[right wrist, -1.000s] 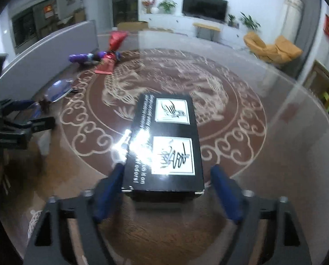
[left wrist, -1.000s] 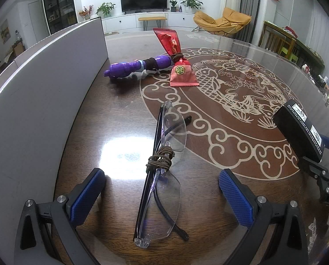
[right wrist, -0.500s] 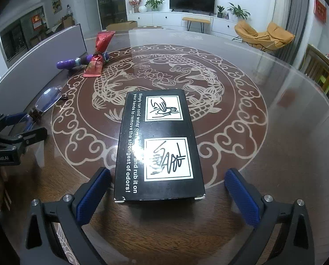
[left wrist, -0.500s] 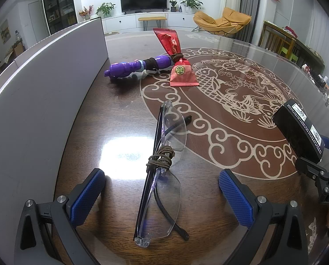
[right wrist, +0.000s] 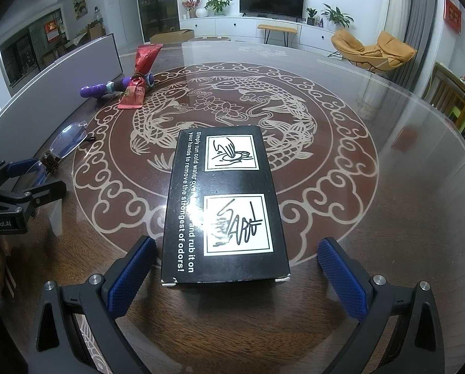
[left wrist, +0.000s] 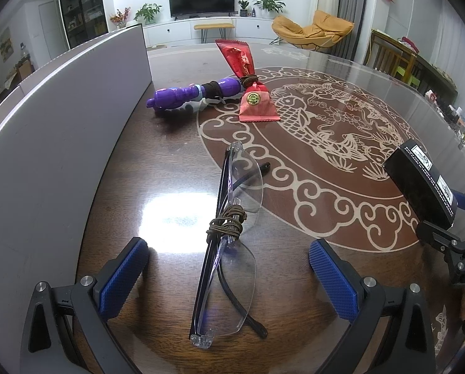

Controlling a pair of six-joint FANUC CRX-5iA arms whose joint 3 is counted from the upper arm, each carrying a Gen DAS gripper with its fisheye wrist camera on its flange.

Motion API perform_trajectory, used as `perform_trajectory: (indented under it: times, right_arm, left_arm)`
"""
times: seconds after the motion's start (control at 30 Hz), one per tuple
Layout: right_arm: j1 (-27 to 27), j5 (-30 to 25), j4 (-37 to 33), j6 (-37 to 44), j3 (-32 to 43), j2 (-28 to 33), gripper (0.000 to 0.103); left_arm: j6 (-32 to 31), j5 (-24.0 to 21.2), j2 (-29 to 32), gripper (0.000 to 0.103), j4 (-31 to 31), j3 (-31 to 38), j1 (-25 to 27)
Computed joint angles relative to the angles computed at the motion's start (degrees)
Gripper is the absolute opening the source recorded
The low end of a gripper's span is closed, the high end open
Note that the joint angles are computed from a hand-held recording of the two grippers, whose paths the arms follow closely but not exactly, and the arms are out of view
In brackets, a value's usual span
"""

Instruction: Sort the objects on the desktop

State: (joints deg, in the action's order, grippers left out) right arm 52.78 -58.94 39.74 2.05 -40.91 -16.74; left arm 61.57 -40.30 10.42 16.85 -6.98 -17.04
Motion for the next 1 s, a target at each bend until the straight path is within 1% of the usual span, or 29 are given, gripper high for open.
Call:
perform_trajectory:
  times: [0.87, 0.93, 1.0]
  right_arm:
    - [0.04, -0.05, 0.04, -0.19, -0.02, 0.05, 0.103]
    - [0.05, -0.07, 0.04, -0.20, -0.01, 0.06, 0.103]
    - [-0.16, 0.02, -0.26, 0.30, 0.25, 0.24, 0.103]
  left_arm:
    - [-0.04, -0.25, 0.12, 0.103, -0.13, 0.17, 0.07]
    - [0.77, -1.60, 0.60, 0.103, -1.21, 1.35, -0.08]
    - [2.95, -6.44, 2.24, 0.103, -3.67, 5.15, -0.32]
